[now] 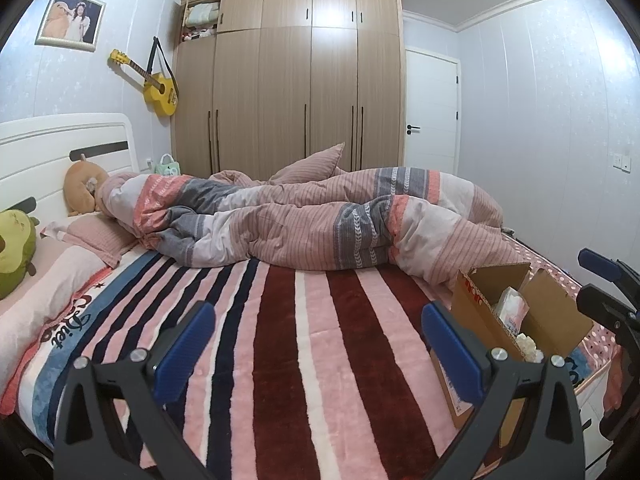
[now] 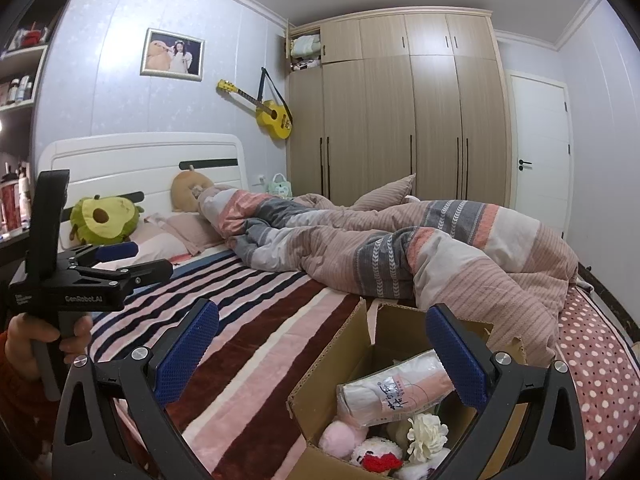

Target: Organize soft objects

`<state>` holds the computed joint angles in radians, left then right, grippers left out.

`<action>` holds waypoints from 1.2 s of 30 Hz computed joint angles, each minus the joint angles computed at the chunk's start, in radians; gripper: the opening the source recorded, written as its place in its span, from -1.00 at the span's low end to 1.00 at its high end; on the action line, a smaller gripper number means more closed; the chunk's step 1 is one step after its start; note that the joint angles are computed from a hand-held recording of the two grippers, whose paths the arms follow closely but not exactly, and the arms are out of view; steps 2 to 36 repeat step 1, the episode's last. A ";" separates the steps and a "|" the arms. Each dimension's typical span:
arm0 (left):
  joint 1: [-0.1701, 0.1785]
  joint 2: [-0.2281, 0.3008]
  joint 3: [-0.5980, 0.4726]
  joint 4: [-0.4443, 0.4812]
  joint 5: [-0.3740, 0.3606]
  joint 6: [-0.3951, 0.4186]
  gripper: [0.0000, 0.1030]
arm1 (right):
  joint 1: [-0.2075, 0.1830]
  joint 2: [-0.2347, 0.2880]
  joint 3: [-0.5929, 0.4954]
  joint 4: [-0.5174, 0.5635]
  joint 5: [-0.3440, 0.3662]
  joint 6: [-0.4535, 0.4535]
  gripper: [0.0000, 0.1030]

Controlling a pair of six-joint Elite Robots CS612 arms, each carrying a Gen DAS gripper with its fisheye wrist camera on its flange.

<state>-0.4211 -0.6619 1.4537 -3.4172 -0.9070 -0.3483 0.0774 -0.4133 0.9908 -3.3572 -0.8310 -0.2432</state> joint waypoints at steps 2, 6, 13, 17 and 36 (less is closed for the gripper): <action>0.000 0.000 0.001 0.001 0.000 0.001 0.99 | -0.001 0.000 0.000 0.001 0.002 0.001 1.00; 0.000 0.000 0.001 0.001 0.000 0.001 0.99 | -0.001 0.000 0.000 0.001 0.002 0.001 1.00; 0.000 0.000 0.001 0.001 0.000 0.001 0.99 | -0.001 0.000 0.000 0.001 0.002 0.001 1.00; 0.000 0.000 0.001 0.001 0.000 0.001 0.99 | -0.001 0.000 0.000 0.001 0.002 0.001 1.00; 0.000 0.000 0.001 0.001 0.000 0.001 0.99 | -0.001 0.000 0.000 0.001 0.002 0.001 1.00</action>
